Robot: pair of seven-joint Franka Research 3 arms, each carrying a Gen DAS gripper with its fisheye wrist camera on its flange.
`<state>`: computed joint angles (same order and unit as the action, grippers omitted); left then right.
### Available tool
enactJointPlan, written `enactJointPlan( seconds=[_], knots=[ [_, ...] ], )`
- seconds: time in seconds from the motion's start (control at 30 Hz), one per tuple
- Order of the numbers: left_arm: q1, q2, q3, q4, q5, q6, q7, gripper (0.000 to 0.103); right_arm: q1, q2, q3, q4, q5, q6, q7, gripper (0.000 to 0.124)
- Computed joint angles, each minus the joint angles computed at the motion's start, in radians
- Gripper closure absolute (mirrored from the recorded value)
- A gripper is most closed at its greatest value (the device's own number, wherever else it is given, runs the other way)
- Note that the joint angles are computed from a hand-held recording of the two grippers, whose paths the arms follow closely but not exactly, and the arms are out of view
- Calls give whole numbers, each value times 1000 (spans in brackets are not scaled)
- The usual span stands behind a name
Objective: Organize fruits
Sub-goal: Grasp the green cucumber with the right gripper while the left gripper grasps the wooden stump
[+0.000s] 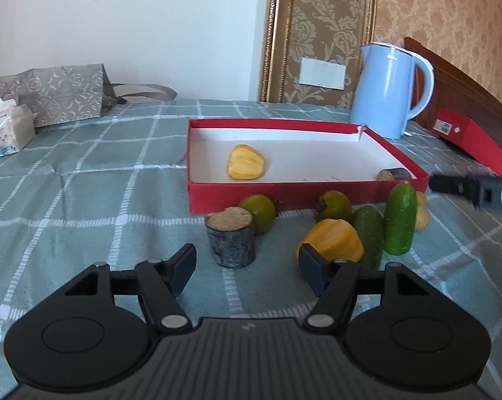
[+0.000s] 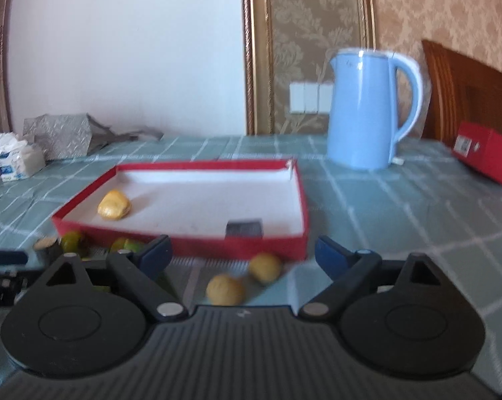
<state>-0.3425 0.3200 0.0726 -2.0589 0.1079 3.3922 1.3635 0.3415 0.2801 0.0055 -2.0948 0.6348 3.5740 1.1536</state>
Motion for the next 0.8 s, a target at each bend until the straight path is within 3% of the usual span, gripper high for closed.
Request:
enactJointPlan(
  seconds=[0.1,0.2,0.27,0.4,0.53,0.8],
  knots=[
    [-82,7,82,10,-58,-13,10,36,-34,-1,30,-19,-55,-4,56,38],
    [-82,16,84,32,-56,-50,-7,36,-40,-1,36,-27,-86,-7,84,38],
    [-108,25,115,46,-49,-67,-32,36,-33,0,31,-28,-96,-3,84,38],
    [-54,36,67,76,-7,-102,-91,36,-26,8,34,-35,-116,40,87,38],
    [-141,51,164,96,35,-118,-145,36,-73,8,69,-52,-205,70,162,38],
    [-161,77,192,137,137,-117,-221,36,-64,20,59,-50,-222,80,175,38]
  ],
)
